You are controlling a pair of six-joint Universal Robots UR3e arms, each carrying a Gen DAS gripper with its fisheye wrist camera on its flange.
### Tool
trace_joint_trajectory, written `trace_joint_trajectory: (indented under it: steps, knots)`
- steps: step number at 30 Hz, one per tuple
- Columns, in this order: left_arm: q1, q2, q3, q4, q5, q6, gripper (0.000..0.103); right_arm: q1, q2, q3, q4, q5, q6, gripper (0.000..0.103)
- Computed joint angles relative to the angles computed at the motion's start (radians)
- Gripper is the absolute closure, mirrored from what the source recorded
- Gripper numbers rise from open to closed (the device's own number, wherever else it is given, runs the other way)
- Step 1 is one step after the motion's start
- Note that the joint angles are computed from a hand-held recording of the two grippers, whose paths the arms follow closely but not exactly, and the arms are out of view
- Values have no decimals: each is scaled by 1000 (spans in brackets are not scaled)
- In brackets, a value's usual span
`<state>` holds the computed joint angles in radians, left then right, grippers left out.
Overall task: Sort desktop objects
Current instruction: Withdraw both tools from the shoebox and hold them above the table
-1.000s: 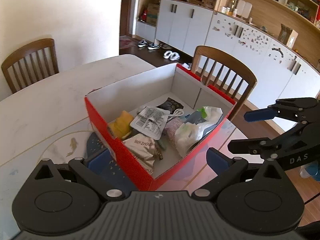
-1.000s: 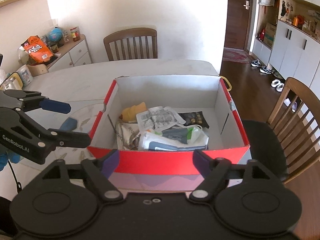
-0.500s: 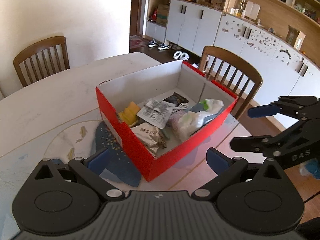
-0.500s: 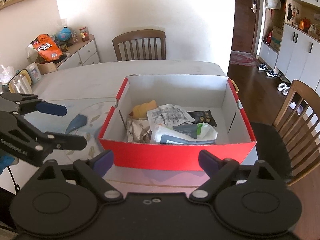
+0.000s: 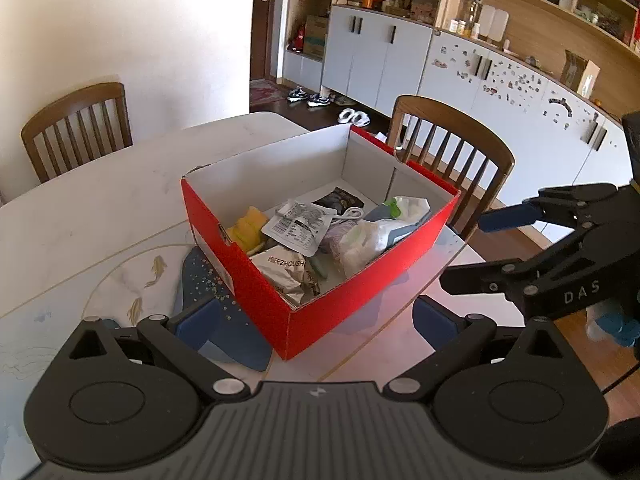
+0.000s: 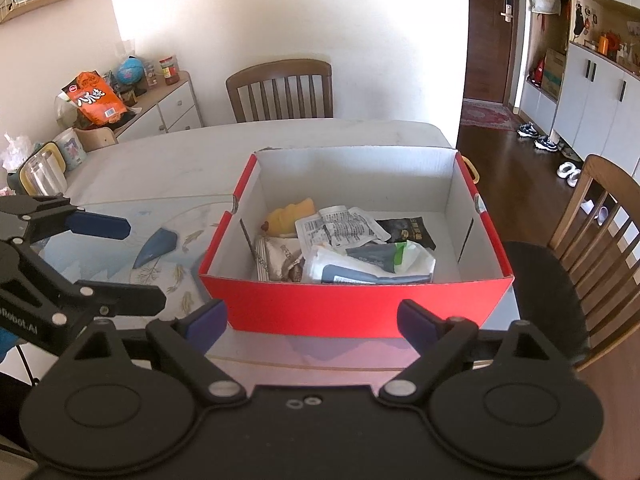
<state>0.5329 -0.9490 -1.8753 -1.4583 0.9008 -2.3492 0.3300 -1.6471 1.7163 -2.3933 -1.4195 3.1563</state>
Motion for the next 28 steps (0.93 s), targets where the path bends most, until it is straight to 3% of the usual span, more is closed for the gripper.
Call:
trace_joint_trajectory:
  steps: [28]
  knots:
    - [4, 28, -17, -56, -1, 52, 0, 7, -3, 18, -7, -13, 18, 11]
